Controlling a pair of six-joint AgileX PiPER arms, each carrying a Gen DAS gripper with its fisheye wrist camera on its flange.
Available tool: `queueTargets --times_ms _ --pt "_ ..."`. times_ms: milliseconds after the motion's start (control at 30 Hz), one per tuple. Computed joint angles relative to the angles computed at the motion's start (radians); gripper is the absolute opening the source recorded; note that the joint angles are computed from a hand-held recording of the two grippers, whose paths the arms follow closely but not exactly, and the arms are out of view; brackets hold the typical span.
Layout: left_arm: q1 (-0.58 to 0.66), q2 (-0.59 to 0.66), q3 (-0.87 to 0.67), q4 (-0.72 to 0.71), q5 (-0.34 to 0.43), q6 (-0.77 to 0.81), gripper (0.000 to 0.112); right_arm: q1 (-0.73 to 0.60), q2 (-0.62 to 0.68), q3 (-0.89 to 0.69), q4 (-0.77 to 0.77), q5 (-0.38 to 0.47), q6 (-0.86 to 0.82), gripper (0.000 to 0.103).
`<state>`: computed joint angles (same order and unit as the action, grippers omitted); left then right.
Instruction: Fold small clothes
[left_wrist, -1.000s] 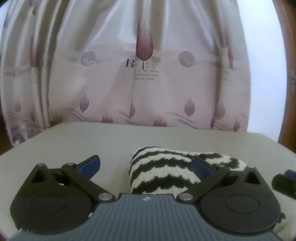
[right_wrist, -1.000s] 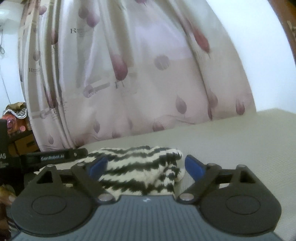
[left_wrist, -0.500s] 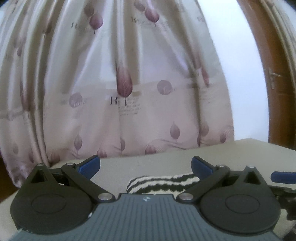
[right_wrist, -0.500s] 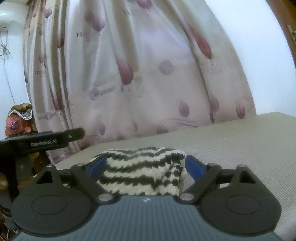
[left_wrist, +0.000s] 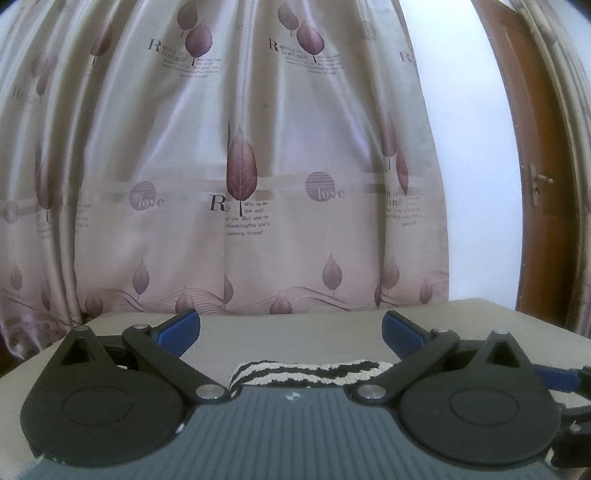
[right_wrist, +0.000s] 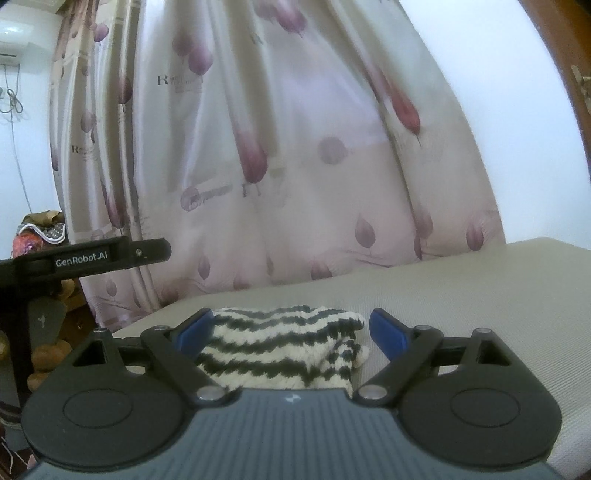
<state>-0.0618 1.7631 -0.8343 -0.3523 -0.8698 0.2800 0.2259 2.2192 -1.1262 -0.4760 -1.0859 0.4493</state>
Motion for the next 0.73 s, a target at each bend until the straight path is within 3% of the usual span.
queueTargets --times_ms 433,600,733 --pt "0.049 0.018 -0.001 0.109 0.059 -0.122 0.103 0.011 -0.013 0.022 0.015 0.002 -0.036 0.097" --pt "0.042 0.041 0.003 0.063 0.015 -0.1 0.103 0.027 -0.016 0.019 0.047 0.029 -0.072 0.097" --pt "0.043 0.042 -0.009 0.034 0.037 -0.099 0.103 0.049 -0.023 0.025 0.111 0.047 -0.131 0.097"
